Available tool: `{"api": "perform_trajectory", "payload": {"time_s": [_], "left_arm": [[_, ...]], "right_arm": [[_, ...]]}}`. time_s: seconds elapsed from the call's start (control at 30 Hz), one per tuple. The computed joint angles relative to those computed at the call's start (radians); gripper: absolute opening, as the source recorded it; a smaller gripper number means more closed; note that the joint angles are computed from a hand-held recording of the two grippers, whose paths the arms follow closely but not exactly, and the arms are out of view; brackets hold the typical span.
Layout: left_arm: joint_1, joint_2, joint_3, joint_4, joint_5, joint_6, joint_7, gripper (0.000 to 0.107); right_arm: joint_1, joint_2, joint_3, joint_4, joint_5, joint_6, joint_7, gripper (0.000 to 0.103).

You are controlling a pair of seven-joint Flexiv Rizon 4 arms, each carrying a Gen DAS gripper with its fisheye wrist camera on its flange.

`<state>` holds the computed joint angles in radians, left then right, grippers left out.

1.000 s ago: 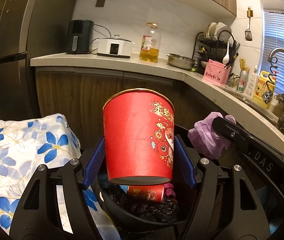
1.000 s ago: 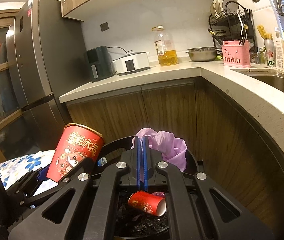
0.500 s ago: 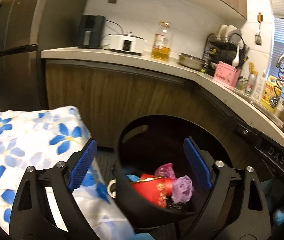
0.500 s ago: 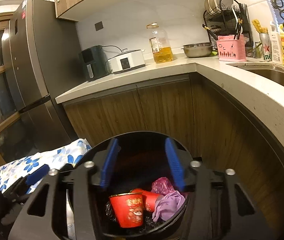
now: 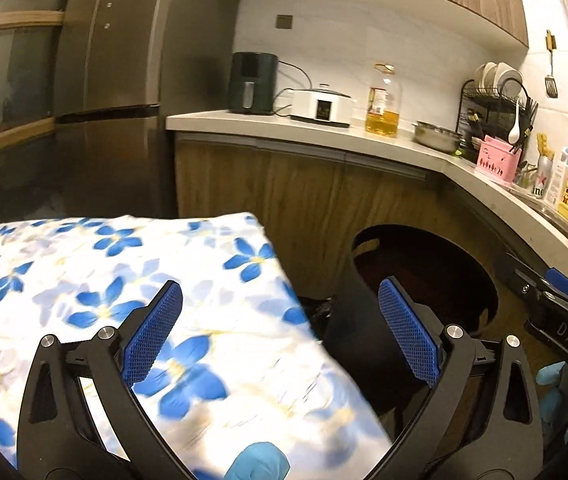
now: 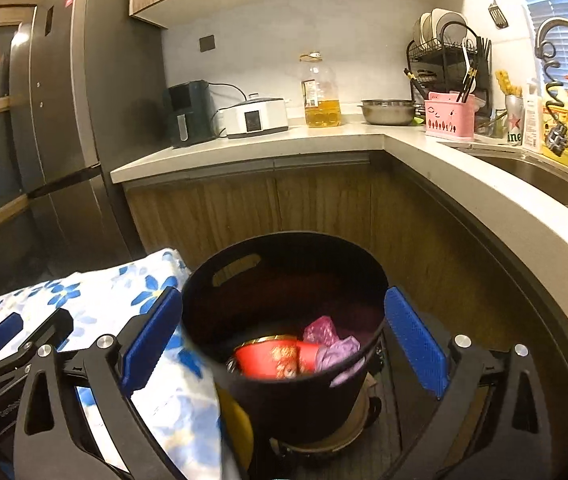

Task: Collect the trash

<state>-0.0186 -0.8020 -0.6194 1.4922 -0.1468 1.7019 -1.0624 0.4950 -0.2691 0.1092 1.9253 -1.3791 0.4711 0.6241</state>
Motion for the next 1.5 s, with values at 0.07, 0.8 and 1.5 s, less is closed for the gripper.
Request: {"api": "perform_trajectory", "payload": {"time_s": [0.07, 0.8, 1.5], "left_arm": [[0.053, 0.022, -0.038, 0.058, 0.014, 0.021, 0.0, 0.097], [0.687, 0.227, -0.383, 0.561, 0.373, 0.199, -0.265, 0.097], [0.873, 0.259, -0.491, 0.658, 0.497, 0.253, -0.372, 0.097]], "right_arm": [[0.034, -0.01, 0.014, -0.023, 0.033, -0.062, -0.025, 0.097], [0.341, -0.116, 0.05, -0.2, 0.138, -0.339, -0.075, 0.097], [0.427, -0.146, 0.044, -0.244, 0.12, -0.404, -0.098, 0.097]]}}
